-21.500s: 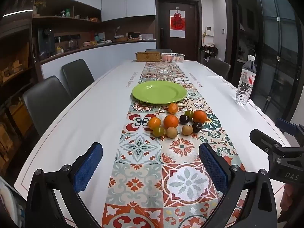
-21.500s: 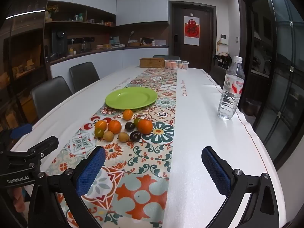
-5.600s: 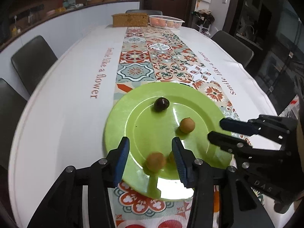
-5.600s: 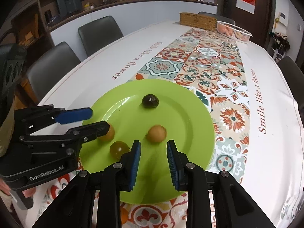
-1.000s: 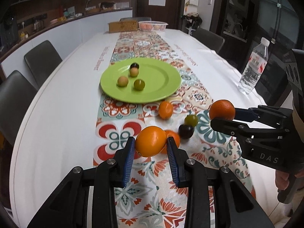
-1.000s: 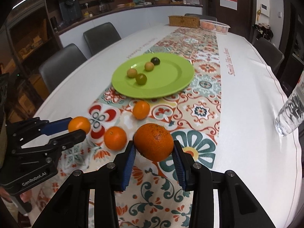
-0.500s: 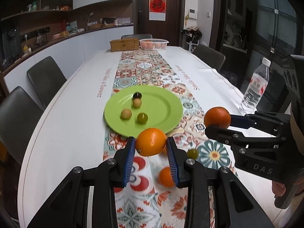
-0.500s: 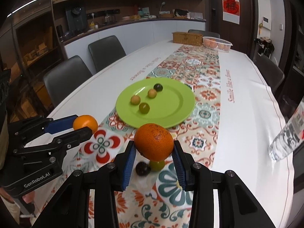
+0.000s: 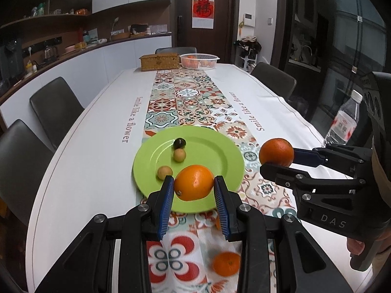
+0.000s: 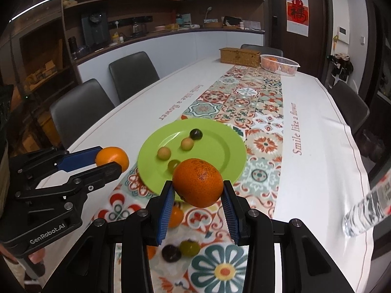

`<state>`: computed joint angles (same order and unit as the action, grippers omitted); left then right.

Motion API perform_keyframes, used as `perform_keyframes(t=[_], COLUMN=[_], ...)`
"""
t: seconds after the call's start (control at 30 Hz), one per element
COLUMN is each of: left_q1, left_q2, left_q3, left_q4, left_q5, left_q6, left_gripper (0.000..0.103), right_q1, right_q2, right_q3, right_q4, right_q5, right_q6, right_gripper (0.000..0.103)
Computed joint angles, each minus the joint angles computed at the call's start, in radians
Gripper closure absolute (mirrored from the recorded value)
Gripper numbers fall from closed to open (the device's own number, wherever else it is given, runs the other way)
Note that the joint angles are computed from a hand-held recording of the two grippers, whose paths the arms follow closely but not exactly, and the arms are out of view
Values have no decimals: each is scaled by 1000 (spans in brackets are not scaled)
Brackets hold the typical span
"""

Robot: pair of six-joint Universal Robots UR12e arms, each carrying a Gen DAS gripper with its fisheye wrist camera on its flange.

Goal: Organize fruits
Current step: 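Carry both held oranges over the green plate, then open both tools to drop the oranges onto the green plate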

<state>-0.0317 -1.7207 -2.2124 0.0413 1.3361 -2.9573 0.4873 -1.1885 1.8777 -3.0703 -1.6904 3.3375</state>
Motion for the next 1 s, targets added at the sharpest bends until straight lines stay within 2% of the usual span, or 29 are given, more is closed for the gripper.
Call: perform_keyframes(t=[0.3, 0.7, 1.0], left_q1=[10, 26, 27], left_q2=[-52, -133, -183], left_q3=[74, 170, 220], left_q4=[-57, -175, -235], left_q5=[-20, -43, -34], left_q6=[-4, -14, -17], left_gripper=[70, 70, 70], right_q1=[-24, -42, -59], right_q2=[44, 111, 157], right_q3=[-70, -170, -232], right_q4=[49, 155, 251], right_q5=[16, 41, 85], right_q6=[-21, -53, -29], right_gripper=[63, 63, 63])
